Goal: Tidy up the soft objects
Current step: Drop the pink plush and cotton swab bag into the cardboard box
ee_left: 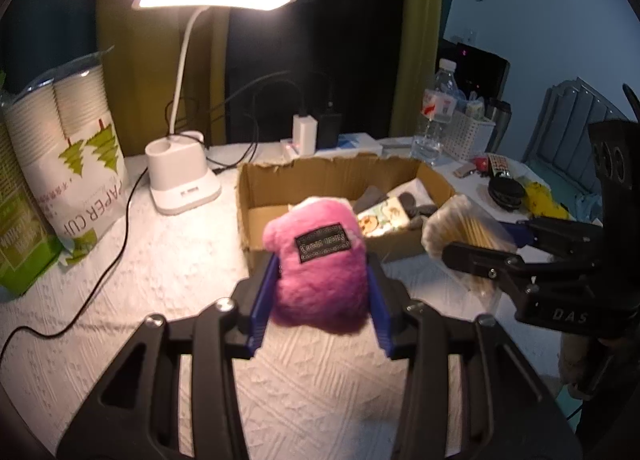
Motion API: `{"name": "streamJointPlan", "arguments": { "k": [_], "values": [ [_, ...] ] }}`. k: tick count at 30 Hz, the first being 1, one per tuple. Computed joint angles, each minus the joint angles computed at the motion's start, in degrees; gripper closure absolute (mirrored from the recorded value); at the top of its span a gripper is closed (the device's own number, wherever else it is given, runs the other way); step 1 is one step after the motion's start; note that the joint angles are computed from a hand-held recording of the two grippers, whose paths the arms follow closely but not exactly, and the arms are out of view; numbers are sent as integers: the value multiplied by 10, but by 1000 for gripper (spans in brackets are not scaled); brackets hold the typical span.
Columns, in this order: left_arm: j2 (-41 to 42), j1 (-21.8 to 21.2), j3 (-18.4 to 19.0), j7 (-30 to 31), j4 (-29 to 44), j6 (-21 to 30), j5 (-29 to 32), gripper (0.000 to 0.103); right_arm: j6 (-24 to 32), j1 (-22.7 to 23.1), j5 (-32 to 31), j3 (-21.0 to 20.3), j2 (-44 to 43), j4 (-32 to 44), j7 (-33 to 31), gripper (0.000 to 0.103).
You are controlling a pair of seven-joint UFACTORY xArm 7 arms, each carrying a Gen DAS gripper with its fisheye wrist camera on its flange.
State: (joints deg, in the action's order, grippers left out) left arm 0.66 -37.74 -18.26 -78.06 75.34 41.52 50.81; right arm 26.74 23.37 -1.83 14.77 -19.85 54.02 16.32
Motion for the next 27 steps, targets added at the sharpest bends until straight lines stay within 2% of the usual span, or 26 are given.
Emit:
{"name": "streamJointPlan", "arguments": {
  "k": [11,27],
  "values": [
    [35,-12,15,12,61,13,21,59,-3,-12,1,-14,11,20,-21,54],
    [74,-17,57,26,133,3,47,59,-11,-36,-13,-25,61,82,-36,54]
  ]
}}
